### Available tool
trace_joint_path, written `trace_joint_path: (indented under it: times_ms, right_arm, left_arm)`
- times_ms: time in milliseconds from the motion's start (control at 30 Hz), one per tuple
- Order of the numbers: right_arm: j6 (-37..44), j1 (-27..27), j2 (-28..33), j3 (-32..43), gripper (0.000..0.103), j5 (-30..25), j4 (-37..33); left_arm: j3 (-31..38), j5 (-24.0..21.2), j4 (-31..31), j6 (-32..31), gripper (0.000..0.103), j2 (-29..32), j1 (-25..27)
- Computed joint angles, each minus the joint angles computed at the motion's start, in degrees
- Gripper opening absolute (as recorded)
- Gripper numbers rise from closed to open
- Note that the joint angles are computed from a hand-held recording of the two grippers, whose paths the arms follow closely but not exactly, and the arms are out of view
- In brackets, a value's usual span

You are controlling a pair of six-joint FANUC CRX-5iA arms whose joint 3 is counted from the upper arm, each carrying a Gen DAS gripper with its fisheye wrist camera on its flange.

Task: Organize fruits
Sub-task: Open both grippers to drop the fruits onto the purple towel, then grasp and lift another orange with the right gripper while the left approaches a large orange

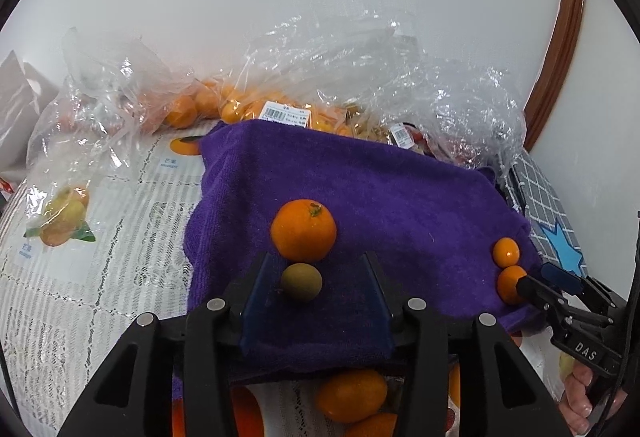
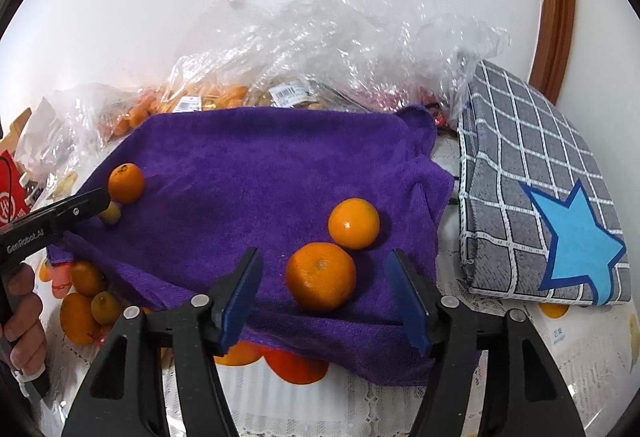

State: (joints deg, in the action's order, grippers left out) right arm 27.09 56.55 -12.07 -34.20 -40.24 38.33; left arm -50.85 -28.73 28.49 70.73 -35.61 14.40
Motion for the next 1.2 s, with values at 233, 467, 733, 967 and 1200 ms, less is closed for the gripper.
trace_joint_path:
  times_ms: [233, 467, 733, 967, 1200]
  right_arm:
    - [-5.4, 3.6, -3.6, -2.8, 0.066, -1.4, 3.9]
    - [-10.9, 9.2, -8.6, -5.8, 0.066, -3.0, 4.4]
    - [-13.2, 16.2, -10.7, -6.2, 0.066, -7.1, 0.8]
    - [-12.1, 19.3, -10.0, -6.0, 0.066, -8.2, -2.8]
    - [-10.4, 19.1, -9.8, -5.3, 0.066, -4.4, -5.6]
  left_arm:
    - [-2.6, -1.3, 0.4, 0.2, 0.045, -6.5, 2.8]
    - [-7.4, -12.2, 3.3, -5.3, 0.047, -20.2, 12.1]
    - [-10.6, -30.8, 8.0, -13.7, 0.048, -33.4, 30.6]
    - [-10.9, -37.3, 9.0, -16.1, 0.048, -34.8, 37.8]
    - [-10.6, -36.0, 8.0, -15.4, 0.048, -33.3, 35.8]
